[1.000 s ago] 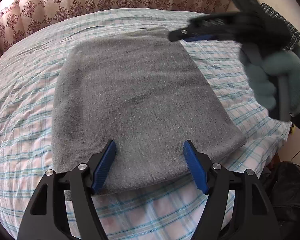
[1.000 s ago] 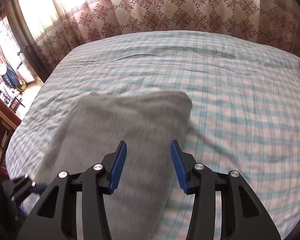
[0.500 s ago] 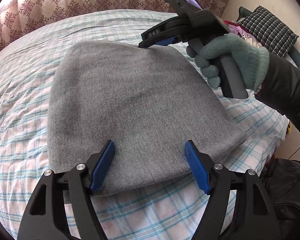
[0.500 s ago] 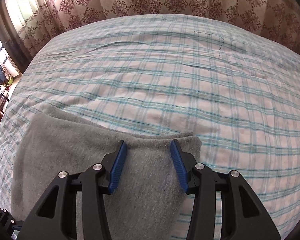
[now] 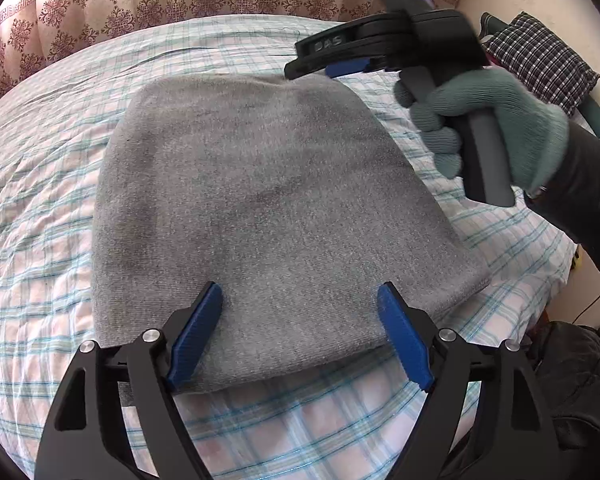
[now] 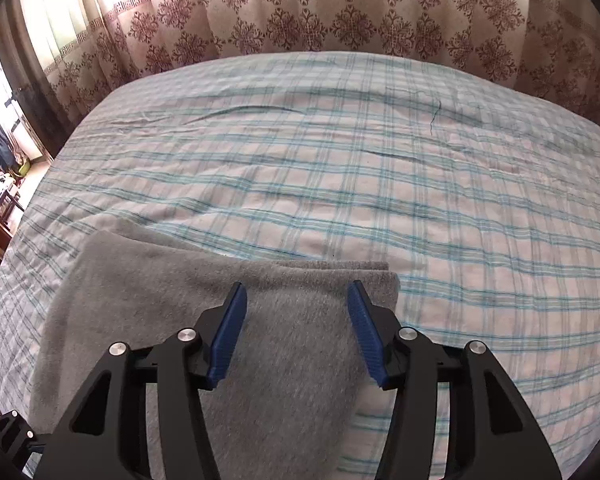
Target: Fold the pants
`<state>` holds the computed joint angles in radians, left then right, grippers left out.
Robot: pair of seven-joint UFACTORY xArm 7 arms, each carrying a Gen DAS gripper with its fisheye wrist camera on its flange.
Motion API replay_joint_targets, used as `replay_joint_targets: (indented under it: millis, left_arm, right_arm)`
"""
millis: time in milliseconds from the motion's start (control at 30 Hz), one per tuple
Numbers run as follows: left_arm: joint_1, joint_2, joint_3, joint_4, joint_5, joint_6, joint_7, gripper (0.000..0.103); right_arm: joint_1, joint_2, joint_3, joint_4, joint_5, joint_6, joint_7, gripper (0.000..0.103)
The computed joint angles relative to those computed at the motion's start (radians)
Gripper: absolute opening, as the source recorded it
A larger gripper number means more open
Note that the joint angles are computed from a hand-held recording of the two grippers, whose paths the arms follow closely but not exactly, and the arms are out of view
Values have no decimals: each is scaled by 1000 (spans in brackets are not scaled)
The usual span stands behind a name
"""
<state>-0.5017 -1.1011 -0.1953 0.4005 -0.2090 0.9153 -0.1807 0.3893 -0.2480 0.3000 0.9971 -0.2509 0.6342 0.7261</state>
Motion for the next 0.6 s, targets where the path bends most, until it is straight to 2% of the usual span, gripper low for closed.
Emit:
replay_joint_targets:
  millis: [33, 133, 200, 300, 600]
  left_arm:
    - [1, 2, -2, 1, 1, 1, -2, 82]
    - [5, 5, -11, 7, 6, 5, -14, 82]
    - [7, 8, -15, 12, 11, 10, -21, 82]
    - [11, 12, -29, 23, 19, 18, -38, 82]
    - [33, -2, -67, 54, 78, 48, -79, 83]
  right_arm:
    - [-3, -32, 9, -19, -19, -1, 21, 64]
    - [-2, -108, 22, -68, -25, -6, 35, 67]
    - [3, -151, 25, -99, -3, -4, 34, 68]
    - [7, -221, 35, -156, 38, -2, 56, 76]
    - [34, -387, 67, -274, 138, 44, 112, 76]
